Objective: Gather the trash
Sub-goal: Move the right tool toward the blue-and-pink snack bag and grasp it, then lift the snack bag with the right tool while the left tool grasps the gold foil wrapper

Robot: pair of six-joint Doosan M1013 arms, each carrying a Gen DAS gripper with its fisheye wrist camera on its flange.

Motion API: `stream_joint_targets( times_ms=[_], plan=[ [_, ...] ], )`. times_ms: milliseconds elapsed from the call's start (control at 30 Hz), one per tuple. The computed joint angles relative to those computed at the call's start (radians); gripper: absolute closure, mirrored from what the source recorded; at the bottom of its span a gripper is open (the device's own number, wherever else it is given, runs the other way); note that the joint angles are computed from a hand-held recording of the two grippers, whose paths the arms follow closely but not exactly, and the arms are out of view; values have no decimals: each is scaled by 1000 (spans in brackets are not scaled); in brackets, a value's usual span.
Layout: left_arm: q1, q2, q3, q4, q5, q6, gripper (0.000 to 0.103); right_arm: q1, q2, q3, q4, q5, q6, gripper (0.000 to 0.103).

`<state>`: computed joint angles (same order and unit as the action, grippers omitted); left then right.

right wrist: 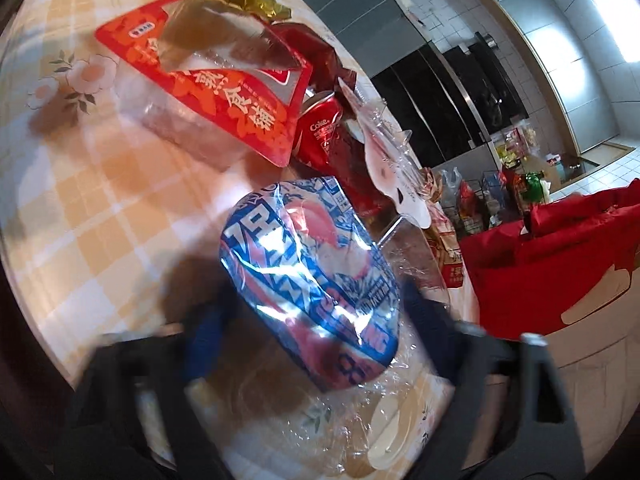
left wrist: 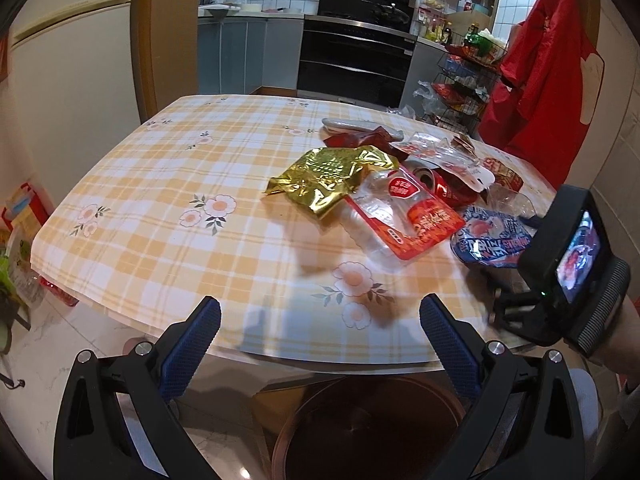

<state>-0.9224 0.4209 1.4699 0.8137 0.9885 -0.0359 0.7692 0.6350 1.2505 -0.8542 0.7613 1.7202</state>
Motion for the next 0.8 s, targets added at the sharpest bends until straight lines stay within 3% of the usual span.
stream_joint_targets(
  times_ms=[67, 233, 367, 567, 800],
  plan=[
    [1, -3, 5, 1, 0, -9, 5, -3, 3, -13, 41, 11, -13, 37],
    [1, -7, 11, 4, -9, -21, 5, -14, 0, -31, 116, 8, -39, 74],
    [-4, -6, 9, 20, 2, -33, 5, -30, -32, -23, 151, -46, 19, 91],
    [-9, -12, 13, 40, 8, -48, 5, -81, -88, -8, 346, -143, 115, 94],
    [-11, -18, 19, 52, 1, -59, 5, -156, -152, 55, 779, -257, 106, 94]
  ],
)
